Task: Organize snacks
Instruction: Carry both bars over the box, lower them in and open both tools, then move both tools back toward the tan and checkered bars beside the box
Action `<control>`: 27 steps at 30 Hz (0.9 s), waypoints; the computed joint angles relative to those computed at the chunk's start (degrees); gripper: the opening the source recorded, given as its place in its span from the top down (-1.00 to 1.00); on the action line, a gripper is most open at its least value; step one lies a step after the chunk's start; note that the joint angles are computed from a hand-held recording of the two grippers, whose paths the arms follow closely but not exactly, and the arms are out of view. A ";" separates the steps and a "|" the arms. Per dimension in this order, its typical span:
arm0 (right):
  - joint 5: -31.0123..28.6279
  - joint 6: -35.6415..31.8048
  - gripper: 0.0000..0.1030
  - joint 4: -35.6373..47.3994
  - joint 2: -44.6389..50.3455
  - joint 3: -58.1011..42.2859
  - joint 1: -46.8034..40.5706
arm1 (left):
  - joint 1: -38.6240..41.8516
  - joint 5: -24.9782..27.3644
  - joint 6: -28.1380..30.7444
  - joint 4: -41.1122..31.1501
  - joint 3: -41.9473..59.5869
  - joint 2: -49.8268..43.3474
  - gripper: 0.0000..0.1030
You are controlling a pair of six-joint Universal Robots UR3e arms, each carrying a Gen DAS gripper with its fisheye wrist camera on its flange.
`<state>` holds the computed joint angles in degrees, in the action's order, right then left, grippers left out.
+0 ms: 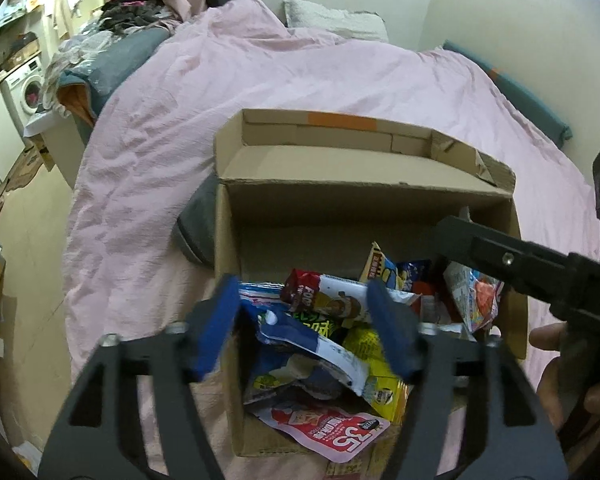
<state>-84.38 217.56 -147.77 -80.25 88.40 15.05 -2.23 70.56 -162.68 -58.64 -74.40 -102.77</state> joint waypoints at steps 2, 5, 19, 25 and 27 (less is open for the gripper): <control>-0.88 -0.10 -0.69 0.43 -0.77 0.74 0.27 | 0.26 -0.09 -0.07 -0.79 0.31 0.01 -0.35; -0.89 0.81 -0.69 0.16 -1.80 1.61 0.12 | 0.91 -0.55 -0.18 -2.12 0.46 0.30 -0.35; -9.13 2.95 -0.87 2.79 -8.51 4.18 5.28 | 7.03 -5.01 1.28 -1.18 -8.14 10.81 -0.35; -13.55 3.40 -0.91 5.71 -10.79 5.55 9.60 | 9.93 -4.51 3.45 -4.59 -13.31 16.26 -0.50; -14.03 4.68 -0.93 5.78 -12.21 7.03 10.32 | 11.12 -4.93 3.82 -6.11 -14.68 17.89 -0.50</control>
<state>-98.41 222.24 -141.99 -92.45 95.42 25.37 8.89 65.62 -158.87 -64.75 -89.08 -84.87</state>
